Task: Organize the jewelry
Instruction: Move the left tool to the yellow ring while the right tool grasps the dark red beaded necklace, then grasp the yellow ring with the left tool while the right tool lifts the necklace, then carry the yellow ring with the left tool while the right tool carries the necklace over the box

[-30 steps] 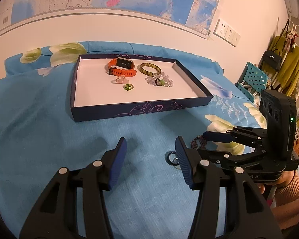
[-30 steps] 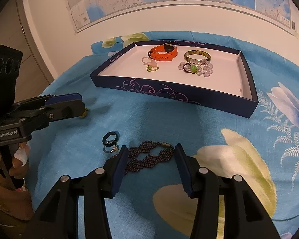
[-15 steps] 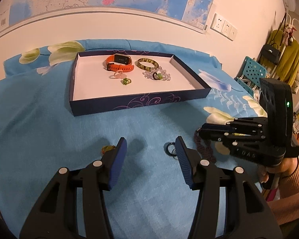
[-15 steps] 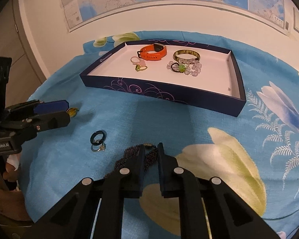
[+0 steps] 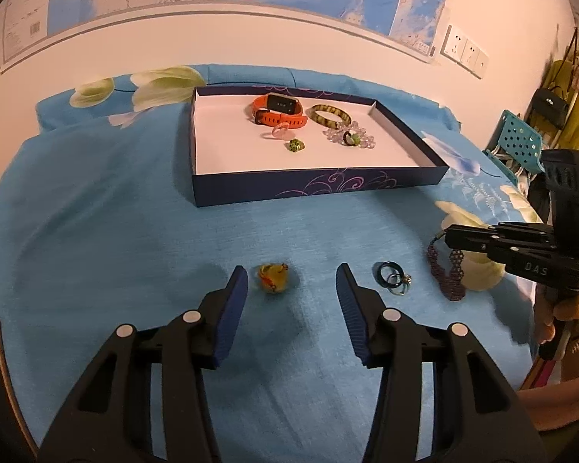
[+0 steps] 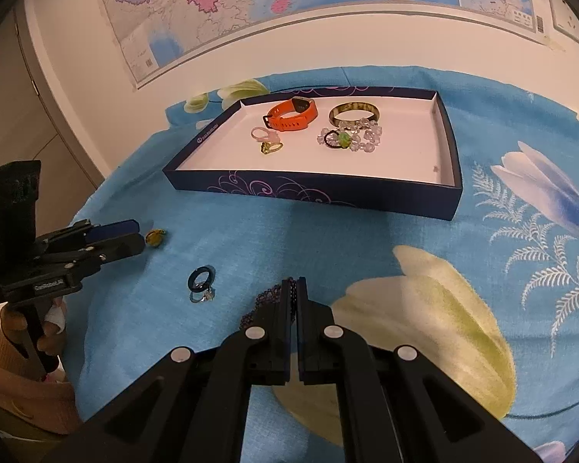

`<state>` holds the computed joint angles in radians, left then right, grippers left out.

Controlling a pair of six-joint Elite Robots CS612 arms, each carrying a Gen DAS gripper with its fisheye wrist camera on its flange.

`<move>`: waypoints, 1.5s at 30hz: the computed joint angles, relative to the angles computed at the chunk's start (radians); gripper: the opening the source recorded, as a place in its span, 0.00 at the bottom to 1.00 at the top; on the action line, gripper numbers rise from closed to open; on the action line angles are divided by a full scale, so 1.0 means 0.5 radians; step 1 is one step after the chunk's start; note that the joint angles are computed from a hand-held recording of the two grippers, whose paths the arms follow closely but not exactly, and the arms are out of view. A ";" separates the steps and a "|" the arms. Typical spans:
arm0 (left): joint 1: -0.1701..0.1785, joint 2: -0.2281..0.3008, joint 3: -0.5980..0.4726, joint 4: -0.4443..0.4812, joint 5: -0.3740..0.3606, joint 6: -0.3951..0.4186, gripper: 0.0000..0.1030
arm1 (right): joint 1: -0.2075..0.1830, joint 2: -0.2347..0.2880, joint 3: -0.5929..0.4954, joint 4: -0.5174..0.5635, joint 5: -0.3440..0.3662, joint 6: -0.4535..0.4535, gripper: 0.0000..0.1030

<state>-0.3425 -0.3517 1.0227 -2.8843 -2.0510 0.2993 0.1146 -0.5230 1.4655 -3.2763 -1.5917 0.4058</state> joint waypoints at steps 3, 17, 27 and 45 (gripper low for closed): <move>-0.007 0.012 -0.030 0.051 0.012 0.015 0.41 | -0.004 -0.002 0.008 -0.034 0.021 0.008 0.01; -0.019 0.036 -0.076 0.149 0.056 0.026 0.16 | -0.021 -0.017 0.036 -0.150 0.088 0.029 0.01; -0.016 0.020 -0.043 0.106 0.027 0.020 0.16 | -0.022 -0.022 0.041 -0.193 0.098 0.032 0.01; -0.013 0.022 -0.119 0.020 -0.115 -0.006 0.16 | -0.030 -0.032 -0.014 -0.257 0.051 -0.071 0.01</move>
